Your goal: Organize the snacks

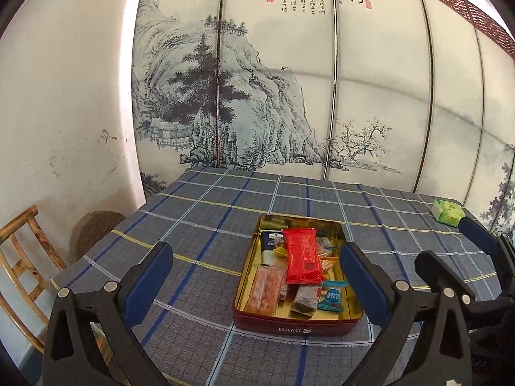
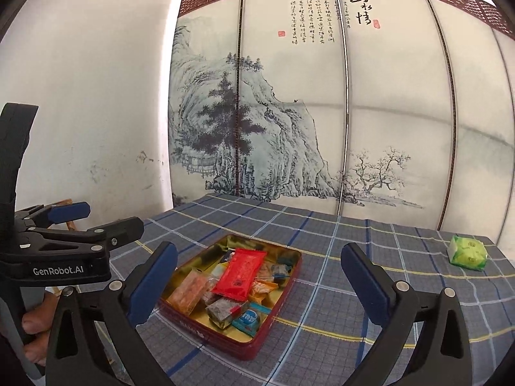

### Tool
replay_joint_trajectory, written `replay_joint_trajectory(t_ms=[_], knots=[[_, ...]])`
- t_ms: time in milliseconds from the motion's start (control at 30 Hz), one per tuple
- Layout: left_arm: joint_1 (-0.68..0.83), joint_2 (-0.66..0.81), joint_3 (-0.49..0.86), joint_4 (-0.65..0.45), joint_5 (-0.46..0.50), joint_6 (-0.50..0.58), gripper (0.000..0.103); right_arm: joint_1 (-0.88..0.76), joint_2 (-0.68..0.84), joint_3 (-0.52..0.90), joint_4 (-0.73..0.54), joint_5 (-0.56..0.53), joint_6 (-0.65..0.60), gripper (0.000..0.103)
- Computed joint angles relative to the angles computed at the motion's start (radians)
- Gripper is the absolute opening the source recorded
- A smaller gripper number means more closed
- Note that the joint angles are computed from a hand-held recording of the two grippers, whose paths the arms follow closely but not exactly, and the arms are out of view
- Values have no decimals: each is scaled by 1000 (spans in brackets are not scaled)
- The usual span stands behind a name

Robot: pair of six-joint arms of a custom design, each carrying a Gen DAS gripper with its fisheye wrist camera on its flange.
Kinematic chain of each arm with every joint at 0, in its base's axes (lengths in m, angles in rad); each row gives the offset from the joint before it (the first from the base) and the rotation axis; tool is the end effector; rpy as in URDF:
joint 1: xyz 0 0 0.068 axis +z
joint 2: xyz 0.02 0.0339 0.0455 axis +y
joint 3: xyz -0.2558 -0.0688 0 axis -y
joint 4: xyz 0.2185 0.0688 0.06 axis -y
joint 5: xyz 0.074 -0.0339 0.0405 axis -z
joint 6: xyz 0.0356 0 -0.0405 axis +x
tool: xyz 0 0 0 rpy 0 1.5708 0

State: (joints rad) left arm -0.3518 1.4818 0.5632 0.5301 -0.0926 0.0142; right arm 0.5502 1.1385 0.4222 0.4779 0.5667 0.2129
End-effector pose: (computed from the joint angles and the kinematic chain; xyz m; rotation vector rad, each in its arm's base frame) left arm 0.2629 -0.0930 0.1896 0.2966 1.9373 -0.1314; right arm 0.1959 0.0978 0.2230 0.0998 1.7687 0.0388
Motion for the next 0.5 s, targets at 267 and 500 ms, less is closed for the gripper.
replay_joint_trajectory(t_ms=[267, 500], knots=[[-13, 5, -31, 26, -14, 20, 103, 17, -28, 4, -52, 13, 17, 102], [-23, -5, -41, 26, -18, 31, 103, 27, -21, 10, -60, 22, 20, 103]])
